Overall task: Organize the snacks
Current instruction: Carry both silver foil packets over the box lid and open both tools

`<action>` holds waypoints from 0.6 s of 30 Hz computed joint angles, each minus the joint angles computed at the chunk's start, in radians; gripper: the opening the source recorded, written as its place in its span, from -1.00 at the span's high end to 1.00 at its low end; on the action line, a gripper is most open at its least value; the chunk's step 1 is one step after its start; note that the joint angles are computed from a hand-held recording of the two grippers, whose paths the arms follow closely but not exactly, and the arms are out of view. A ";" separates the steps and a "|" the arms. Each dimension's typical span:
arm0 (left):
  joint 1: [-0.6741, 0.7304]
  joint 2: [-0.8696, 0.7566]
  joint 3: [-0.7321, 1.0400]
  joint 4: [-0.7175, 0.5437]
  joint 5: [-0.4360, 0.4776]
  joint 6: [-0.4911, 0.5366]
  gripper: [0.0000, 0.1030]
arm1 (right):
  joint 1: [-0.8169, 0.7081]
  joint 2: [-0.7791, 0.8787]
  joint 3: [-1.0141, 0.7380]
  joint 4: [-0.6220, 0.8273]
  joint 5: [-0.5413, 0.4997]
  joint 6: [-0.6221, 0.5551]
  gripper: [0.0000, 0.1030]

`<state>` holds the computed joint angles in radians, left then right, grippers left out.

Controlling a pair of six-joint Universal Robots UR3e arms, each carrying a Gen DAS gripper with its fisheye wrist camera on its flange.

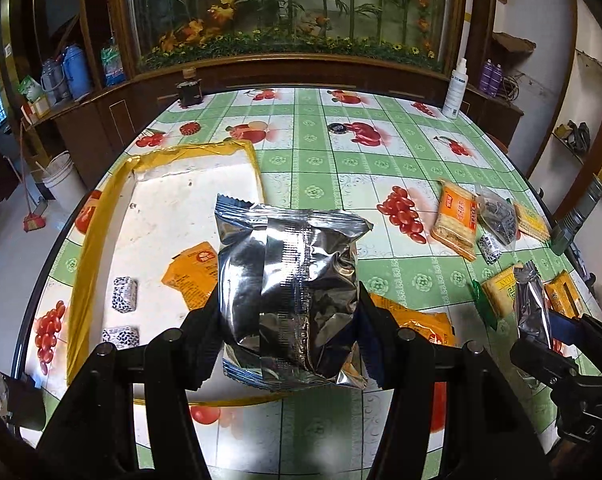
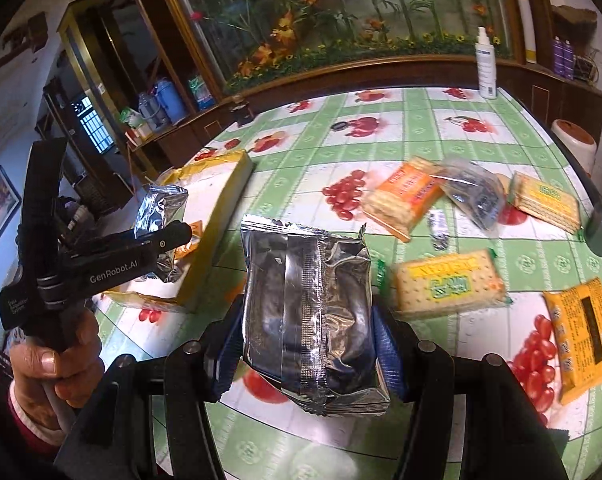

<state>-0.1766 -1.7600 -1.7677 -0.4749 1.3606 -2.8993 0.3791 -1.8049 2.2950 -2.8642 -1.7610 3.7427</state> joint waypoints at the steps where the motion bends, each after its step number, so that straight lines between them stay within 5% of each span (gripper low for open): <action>1: 0.008 0.004 -0.007 0.007 0.001 0.002 -0.11 | 0.005 0.021 -0.016 -0.011 0.002 -0.003 -0.17; 18: 0.143 -0.004 -0.004 0.036 -0.028 0.016 -0.12 | 0.070 0.342 -0.385 -0.011 0.053 -0.084 -0.16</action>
